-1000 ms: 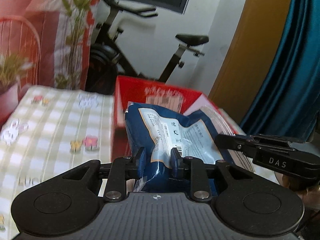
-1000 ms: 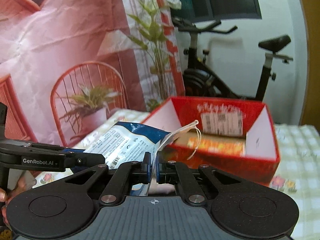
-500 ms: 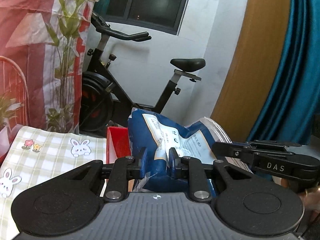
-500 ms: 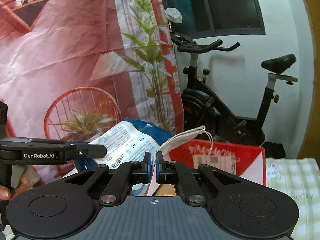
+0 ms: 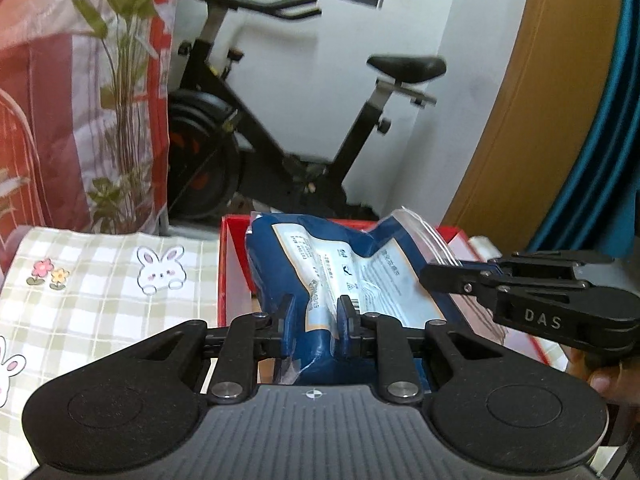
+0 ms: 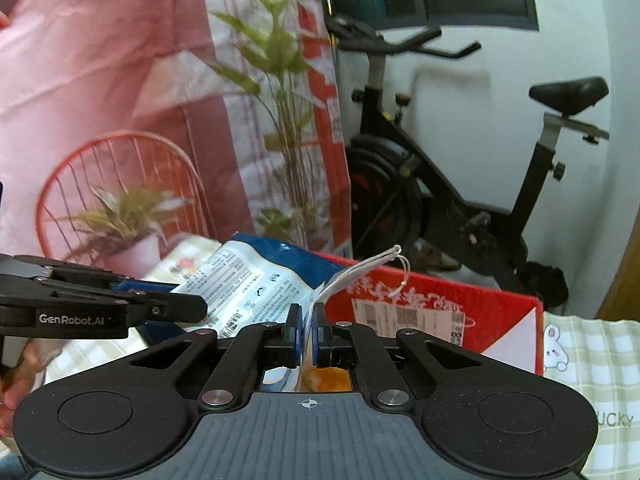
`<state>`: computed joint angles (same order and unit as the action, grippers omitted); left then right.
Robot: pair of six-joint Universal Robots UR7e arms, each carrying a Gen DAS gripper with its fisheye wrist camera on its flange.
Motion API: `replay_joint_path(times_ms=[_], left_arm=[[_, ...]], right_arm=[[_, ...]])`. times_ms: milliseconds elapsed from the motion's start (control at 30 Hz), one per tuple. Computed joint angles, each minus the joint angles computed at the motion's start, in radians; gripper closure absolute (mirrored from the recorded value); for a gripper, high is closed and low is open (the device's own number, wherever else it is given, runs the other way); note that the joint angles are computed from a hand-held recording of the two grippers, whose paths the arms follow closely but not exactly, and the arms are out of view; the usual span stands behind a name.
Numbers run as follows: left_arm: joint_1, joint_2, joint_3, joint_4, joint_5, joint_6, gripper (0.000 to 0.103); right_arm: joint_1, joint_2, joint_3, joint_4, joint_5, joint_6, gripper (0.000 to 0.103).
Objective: Organize soft objects
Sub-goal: 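Lift the zip bag with the left gripper over the red box, then lower the zip bag into the box beside the mitt, open left gripper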
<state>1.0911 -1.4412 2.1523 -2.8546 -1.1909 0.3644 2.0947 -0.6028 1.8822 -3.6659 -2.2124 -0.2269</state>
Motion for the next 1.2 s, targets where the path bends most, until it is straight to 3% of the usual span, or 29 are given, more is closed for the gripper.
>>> replay_joint_path(times_ms=[367,600,733,800,933,1067,1200], left_arm=[[0.031,0.084,-0.047,0.087,0.053,0.036,0.080],[0.023,0.075,-0.034,0.079,0.053,0.061,0.066],[0.020,0.076,-0.031,0.065,0.056,0.050,0.061],[0.021,0.065,-0.023,0.058,0.047,0.047,0.051],[0.013,0.047,-0.010,0.050,0.048,0.045,0.043],[0.000,0.018,0.012,0.041,0.045,0.039,0.024],[-0.012,-0.029,0.039,0.043,0.024,0.014,0.006]], right_arm=[[-0.081,0.031,-0.004,0.122,0.005,0.139,0.098],[-0.087,0.040,-0.021,0.209,-0.026,0.198,0.096],[-0.074,0.042,-0.037,0.264,-0.071,0.219,0.083],[-0.067,0.041,-0.036,0.270,-0.100,0.232,0.077],[-0.041,0.041,-0.026,0.254,-0.162,0.233,0.056],[-0.005,0.035,-0.006,0.208,-0.205,0.218,0.039],[0.034,0.034,0.013,0.154,-0.256,0.220,0.010]])
